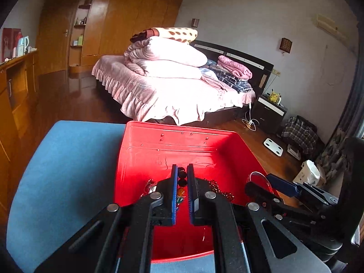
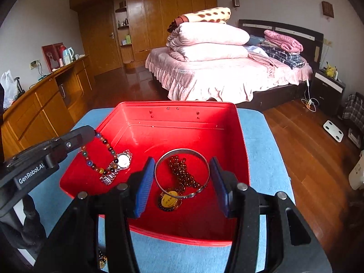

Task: Organize jewelry
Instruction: 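Carry the bracelet and bangle into the red tin and open both tools, then withdraw both tools from the tin back toward the remaining jewelry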

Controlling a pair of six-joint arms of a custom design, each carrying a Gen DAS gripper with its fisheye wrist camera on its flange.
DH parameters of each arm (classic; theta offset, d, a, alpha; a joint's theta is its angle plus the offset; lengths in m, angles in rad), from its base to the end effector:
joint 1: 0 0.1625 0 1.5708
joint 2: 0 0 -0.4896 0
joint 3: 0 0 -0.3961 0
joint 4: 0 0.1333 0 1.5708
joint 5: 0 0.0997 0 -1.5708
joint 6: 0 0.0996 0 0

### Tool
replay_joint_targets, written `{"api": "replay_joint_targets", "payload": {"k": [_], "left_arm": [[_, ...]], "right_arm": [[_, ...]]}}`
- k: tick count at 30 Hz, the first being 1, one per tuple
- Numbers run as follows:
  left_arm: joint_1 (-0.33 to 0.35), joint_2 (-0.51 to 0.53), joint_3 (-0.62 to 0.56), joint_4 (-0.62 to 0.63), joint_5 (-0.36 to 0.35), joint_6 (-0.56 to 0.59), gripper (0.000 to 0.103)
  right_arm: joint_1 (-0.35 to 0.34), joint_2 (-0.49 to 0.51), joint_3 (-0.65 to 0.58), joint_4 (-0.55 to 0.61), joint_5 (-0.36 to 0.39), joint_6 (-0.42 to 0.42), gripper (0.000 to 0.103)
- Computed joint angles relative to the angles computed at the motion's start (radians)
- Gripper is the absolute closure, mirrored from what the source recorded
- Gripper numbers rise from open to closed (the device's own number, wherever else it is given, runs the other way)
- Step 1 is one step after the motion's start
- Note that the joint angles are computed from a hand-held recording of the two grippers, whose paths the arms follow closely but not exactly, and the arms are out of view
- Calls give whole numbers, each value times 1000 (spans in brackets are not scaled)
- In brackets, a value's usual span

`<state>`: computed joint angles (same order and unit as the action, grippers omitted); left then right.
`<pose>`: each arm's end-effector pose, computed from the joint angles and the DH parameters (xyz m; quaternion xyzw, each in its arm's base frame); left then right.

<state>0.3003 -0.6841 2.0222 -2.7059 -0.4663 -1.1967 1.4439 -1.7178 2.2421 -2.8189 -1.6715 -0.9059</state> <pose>-0.4686 -0.3778 0.0225 0.0844 0.8444 -0.4640 0.2541 0.0702 -0.4238 0.4403 0.3382 -0.8708 0.2843 0.2155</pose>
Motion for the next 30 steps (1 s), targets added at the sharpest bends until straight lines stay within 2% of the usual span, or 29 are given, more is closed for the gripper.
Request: {"api": "replay_joint_targets", "payload": {"k": [3,4,6,7,8,11,16,20,22,24,26,30], "left_arm": [[17,9,0,-21,-19,22,95],[17,10,3,-19,-19,18,91],[16,10,3,6,-17,1,78],[12,8,8,14,-13,-12,68],[8,7,9,23,-7,-23,64],[-3,3,13,76,9,-61,60],[-28,-12,19,188,28,-153,56],[-72,-24,6,395,65,-284,45],[-100,-31,0,510,69,-358,44],[-125,-37,-1,592,63,-422,43],[-157,-43,3,665,42,-491,37],[-212,-45,11,745,-5,-569,30]], "right_arm": [[-12,18,-2,-6,8,9,51],[-17,18,2,-10,12,7,47],[-25,15,14,-33,16,-4,46],[-31,11,17,-37,20,-9,46],[-36,6,19,-36,29,-9,45],[-53,-11,23,-27,66,-10,43],[-70,-30,39,-41,76,-20,43],[-97,-84,49,-9,126,-30,42],[-118,-123,59,14,159,-45,41],[-141,-165,69,43,188,-66,40],[-176,-216,82,80,222,-92,39],[-269,-317,98,199,284,-149,39]]}}
